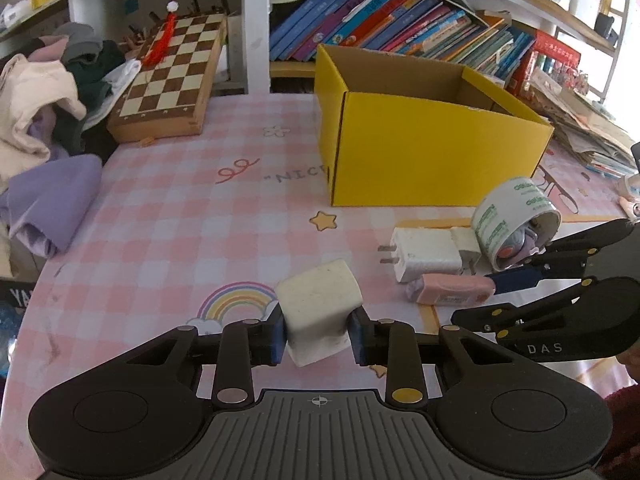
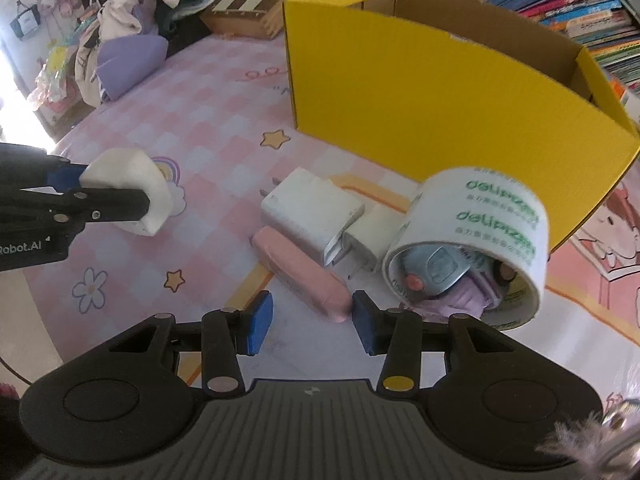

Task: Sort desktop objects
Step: 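Close the left tool on the white cube while the right tool grasps the pink stapler, then lift the white cube with the left tool while the right tool carries the pink stapler toward the box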

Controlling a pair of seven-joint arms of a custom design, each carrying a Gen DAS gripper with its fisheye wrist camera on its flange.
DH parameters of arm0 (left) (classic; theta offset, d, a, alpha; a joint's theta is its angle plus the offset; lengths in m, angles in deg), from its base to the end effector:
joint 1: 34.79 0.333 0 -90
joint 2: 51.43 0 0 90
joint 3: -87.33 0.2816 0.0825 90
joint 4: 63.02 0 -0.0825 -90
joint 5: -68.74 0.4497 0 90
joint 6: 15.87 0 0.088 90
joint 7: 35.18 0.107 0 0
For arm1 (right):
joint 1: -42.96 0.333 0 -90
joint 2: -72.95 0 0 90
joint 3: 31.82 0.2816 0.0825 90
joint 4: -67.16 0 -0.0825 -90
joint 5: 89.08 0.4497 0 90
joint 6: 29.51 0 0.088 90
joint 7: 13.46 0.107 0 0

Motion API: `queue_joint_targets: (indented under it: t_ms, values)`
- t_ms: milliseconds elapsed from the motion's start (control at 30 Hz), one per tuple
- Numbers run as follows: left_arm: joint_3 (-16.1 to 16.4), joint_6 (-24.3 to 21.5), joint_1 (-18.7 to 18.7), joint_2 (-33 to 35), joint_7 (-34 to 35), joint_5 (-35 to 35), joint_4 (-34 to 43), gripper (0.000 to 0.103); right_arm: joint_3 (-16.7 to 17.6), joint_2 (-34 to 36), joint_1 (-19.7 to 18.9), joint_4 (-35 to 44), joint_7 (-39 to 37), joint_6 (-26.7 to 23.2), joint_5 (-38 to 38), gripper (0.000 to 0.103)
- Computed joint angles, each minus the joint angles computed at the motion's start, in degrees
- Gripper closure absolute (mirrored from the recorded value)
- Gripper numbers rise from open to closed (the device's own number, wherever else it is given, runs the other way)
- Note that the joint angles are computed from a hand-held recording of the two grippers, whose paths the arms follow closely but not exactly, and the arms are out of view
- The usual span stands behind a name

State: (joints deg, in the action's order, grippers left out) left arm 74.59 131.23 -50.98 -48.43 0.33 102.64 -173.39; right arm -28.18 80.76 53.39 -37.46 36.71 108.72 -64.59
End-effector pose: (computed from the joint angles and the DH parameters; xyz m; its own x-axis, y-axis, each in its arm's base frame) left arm 0.5865 -0.3322 0.4656 0.0226 -0.9980 0.0586 -0.7498 -0.0557 -0.6593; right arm 0.6721 0.1694 0.4481 0.6431 -0.7632 -0.0628 -0.6672 -0.5181 -0.5352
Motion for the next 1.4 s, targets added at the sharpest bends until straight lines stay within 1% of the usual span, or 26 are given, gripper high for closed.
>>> queue_joint_targets:
  t_ms: [67,100,233,367,467,567,633,700,800,933,1167,1400]
  values:
    - [0.0,-0.4,0.0,-0.3,-0.7,0.0,-0.2,0.074,0.3,-0.5,-0.4,-0.1,-3.0,-1.3,2.1,0.071]
    - [0.0,-0.5,0.0,-0.5,-1.2,0.2,-0.3,0.074,0.3,-0.8,-0.5,-0.2,-4.5,-1.8,2.9,0.072]
    - [-0.1,-1.1,0.0,-0.7,-2.3,0.9,-0.3,0.074,0.2,-1.0,-0.1,-0.5,-6.4,-1.7,2.8,0.070]
    - [-0.4,-1.8,-0.1,-1.1,-2.3,1.7,-0.4,0.074,0.2,0.5,0.1,1.2,-5.5,-2.7,2.4,0.068]
    - [-0.5,-2.2,-0.1,-1.5,-2.9,2.4,-0.6,0.074,0.6,1.2,0.3,1.7,-6.3,-2.4,2.2,0.066]
    - [-0.7,-2.5,0.0,-1.9,-3.3,2.7,-1.0,0.074,0.8,1.3,0.4,1.8,-7.4,-2.0,2.0,0.066]
    - [-0.8,-2.6,0.1,-2.2,-3.5,2.6,-1.2,0.074,0.9,1.3,0.5,1.6,-8.1,-1.6,1.8,0.068]
    - [-0.8,-2.5,0.1,-2.3,-3.5,2.6,-1.4,0.074,1.0,1.1,0.6,1.3,-8.8,-1.4,1.8,0.077]
    - [-0.9,-2.1,0.2,-2.5,-3.5,2.6,-1.7,0.074,1.0,0.8,0.6,0.9,-9.7,-1.4,1.9,0.079]
    - [-1.1,-1.5,0.3,-2.8,-3.8,3.2,-2.0,0.074,0.8,0.2,0.7,0.5,-9.5,-1.8,2.1,0.080]
    - [-1.3,0.2,0.4,-3.2,-2.8,2.8,-2.8,0.075,0.5,-2.0,0.9,-1.9,-9.6,-1.0,3.0,0.080]
    - [-1.5,2.2,0.5,-3.8,-1.9,2.5,-3.8,0.075,-0.1,-5.0,1.4,-5.3,-9.2,0.9,3.4,0.080]
